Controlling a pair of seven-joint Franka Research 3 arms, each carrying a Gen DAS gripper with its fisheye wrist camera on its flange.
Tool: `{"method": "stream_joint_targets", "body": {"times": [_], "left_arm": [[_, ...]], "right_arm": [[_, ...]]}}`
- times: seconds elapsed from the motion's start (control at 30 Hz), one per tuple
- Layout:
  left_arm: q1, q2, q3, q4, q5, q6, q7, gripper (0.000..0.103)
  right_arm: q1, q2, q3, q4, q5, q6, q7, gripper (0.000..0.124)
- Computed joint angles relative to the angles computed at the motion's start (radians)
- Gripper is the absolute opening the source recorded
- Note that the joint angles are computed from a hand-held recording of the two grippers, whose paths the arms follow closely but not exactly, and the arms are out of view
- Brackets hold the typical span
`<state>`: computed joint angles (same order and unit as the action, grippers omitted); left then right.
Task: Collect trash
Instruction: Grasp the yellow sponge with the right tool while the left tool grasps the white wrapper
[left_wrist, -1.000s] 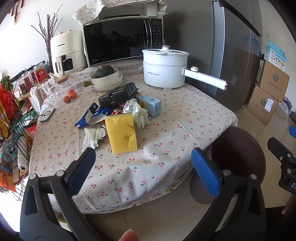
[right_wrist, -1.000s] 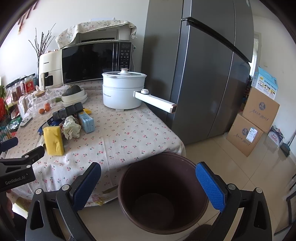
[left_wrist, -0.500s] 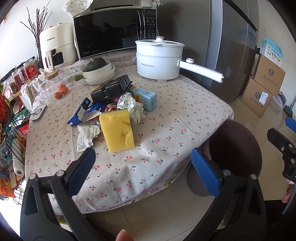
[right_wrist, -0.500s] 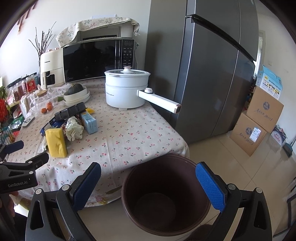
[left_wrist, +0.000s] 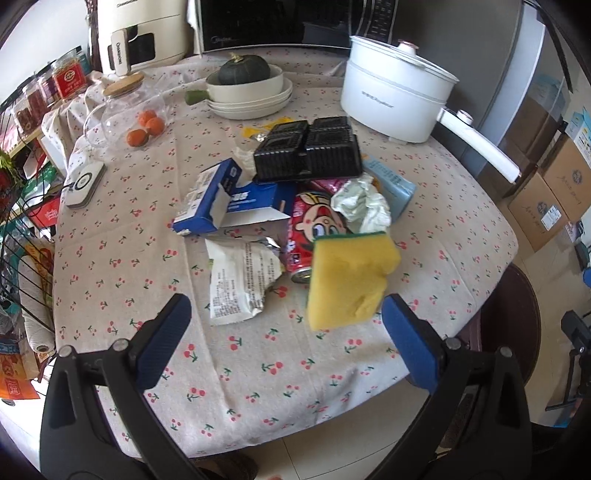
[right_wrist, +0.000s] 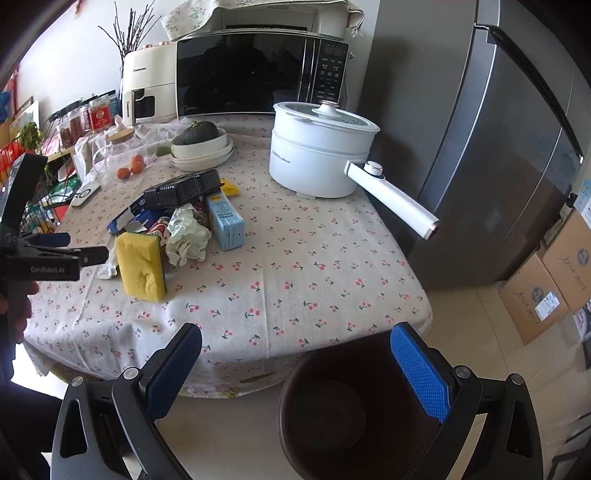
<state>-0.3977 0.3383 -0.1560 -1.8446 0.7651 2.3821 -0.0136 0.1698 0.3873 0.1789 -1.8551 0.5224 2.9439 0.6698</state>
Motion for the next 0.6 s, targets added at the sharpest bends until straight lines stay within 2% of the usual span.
{"method": "stream_joint_targets", "body": {"times": [0.03,0.07,0.1,0.17,0.37,0.47,0.6], "left_arm": [[0.021,-0.002,-0.001,-0.021,-0.033,0.030,0.003,0.102],[0.046,0.004,-0.007,-0.033,-0.077,0.070,0.021,0.101],[0.070,0.008,-0.009,-0.047,-0.115,0.117,0.041,0.099],[0.082,0.026,-0.002,-0.044,-0.149,0.134,0.065,0.098],[0.083,0.102,0.004,0.032,-0.220,0.035,0.199,0.091],[0.092,0.109,0.011,0.016,-0.236,0.063,0.228,0.087],[0.102,0.111,0.015,-0.003,-0.261,0.096,0.263,0.060]], "right_arm": [[0.031,0.024,-0.036,0.018,-0.045,-0.017,0.057,0.103],[0.077,0.049,-0.095,0.048,-0.122,-0.072,0.148,0.103],[0.095,0.071,-0.118,0.084,-0.147,-0.135,0.179,0.103],[0.079,0.098,-0.097,0.130,-0.148,-0.178,0.192,0.103],[0.063,0.132,-0.038,0.187,-0.111,-0.184,0.213,0.103],[0.089,0.152,-0.040,0.205,-0.129,-0.195,0.228,0.103],[0.124,0.172,-0.044,0.209,-0.161,-0.184,0.237,0.103]]}}
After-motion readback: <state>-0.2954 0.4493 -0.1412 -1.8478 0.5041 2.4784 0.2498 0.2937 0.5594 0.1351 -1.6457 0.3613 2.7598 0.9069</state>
